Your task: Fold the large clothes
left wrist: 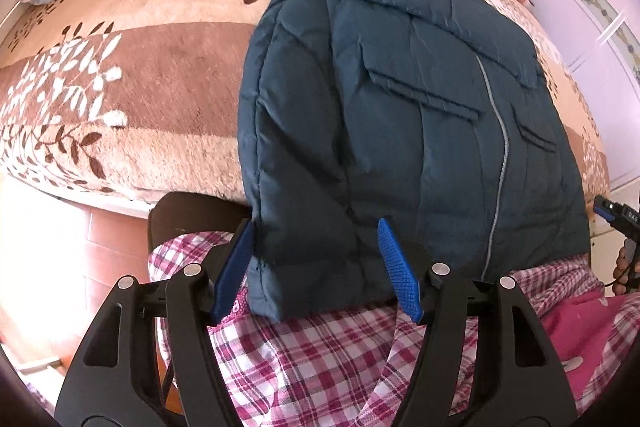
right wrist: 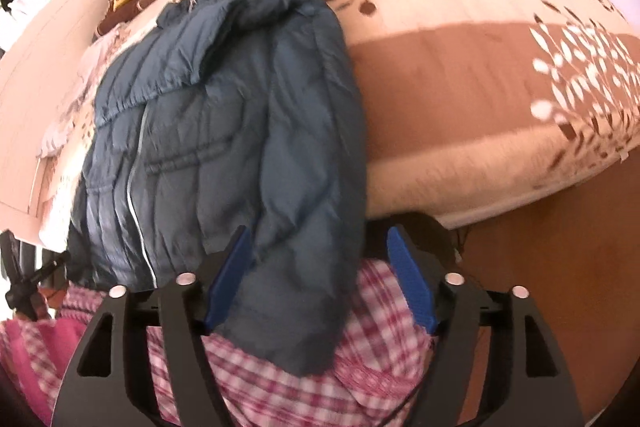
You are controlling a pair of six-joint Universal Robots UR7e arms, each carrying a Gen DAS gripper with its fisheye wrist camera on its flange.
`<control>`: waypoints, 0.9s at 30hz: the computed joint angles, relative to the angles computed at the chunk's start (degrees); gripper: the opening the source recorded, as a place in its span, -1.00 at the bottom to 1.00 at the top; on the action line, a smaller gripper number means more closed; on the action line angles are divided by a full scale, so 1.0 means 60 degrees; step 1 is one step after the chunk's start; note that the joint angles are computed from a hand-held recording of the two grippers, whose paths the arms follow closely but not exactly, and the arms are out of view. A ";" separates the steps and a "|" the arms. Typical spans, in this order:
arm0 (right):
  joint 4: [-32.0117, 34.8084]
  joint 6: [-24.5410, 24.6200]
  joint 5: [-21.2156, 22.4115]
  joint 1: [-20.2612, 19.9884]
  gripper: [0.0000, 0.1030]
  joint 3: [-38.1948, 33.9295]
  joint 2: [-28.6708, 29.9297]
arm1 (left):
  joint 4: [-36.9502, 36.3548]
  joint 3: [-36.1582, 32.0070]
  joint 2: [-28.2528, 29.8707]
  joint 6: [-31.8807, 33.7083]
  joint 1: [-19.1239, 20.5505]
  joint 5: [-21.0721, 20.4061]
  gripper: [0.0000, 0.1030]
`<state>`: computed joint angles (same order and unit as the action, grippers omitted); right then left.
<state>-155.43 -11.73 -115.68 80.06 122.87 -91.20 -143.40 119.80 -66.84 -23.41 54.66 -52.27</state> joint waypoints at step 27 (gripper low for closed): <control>0.1647 -0.0330 0.1703 -0.0781 0.18 0.0286 0.0114 | 0.0262 0.0116 -0.0147 -0.0483 0.0481 -0.0711 0.23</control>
